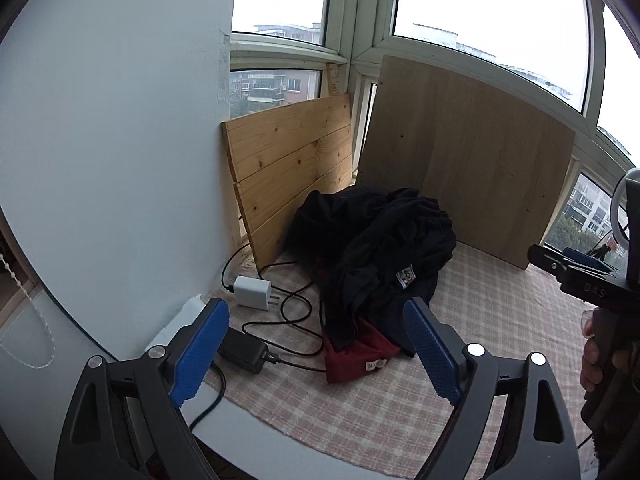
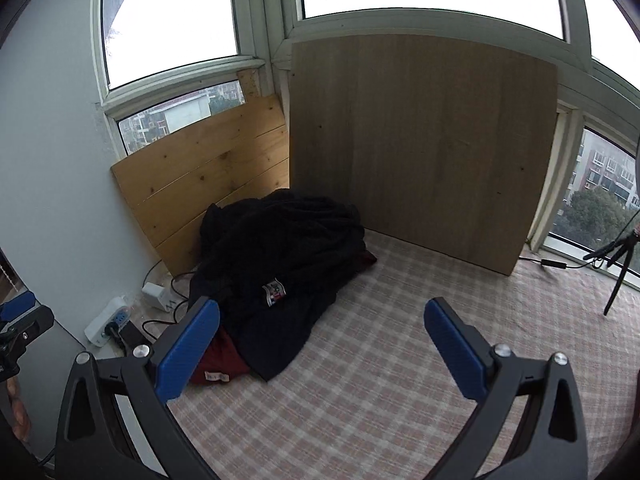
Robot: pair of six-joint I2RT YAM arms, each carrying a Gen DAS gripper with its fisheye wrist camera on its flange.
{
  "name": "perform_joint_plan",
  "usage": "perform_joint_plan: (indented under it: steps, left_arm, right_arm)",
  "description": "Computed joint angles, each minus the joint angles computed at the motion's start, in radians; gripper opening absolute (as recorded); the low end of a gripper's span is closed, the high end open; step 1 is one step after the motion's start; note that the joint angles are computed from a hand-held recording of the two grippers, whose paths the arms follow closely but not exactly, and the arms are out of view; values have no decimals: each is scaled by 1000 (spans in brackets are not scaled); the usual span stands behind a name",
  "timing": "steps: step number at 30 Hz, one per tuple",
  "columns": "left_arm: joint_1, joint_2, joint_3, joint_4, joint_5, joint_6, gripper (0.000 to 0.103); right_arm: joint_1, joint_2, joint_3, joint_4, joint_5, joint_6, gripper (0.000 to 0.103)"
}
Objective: Fold clothes
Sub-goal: 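Grasp the navy garment with the right tool and pull it off the pile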
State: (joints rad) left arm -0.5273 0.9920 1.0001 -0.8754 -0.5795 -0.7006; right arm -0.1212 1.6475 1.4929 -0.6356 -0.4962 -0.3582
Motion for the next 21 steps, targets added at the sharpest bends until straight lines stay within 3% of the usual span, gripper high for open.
perform_joint_plan:
  steps: [5, 9, 18, 19, 20, 21]
  left_arm:
    - [206, 22, -41, 126, 151, 204, 88]
    - [290, 38, -72, 188, 225, 279, 89]
    - [405, 79, -112, 253, 307, 342, 89]
    - [416, 87, -112, 257, 310, 345, 89]
    - [428, 94, -111, 262, 313, 348, 89]
    - [439, 102, -110, 266, 316, 351, 89]
  right_arm:
    - [229, 152, 85, 83, 185, 130, 103]
    - [347, 310, 209, 77, 281, 165, 103]
    - [459, 789, 818, -249, 356, 210, 102]
    - [457, 813, 847, -260, 354, 214, 93]
    - [455, 835, 873, -271, 351, 217, 67]
    - [446, 846, 893, -285, 329, 210, 50]
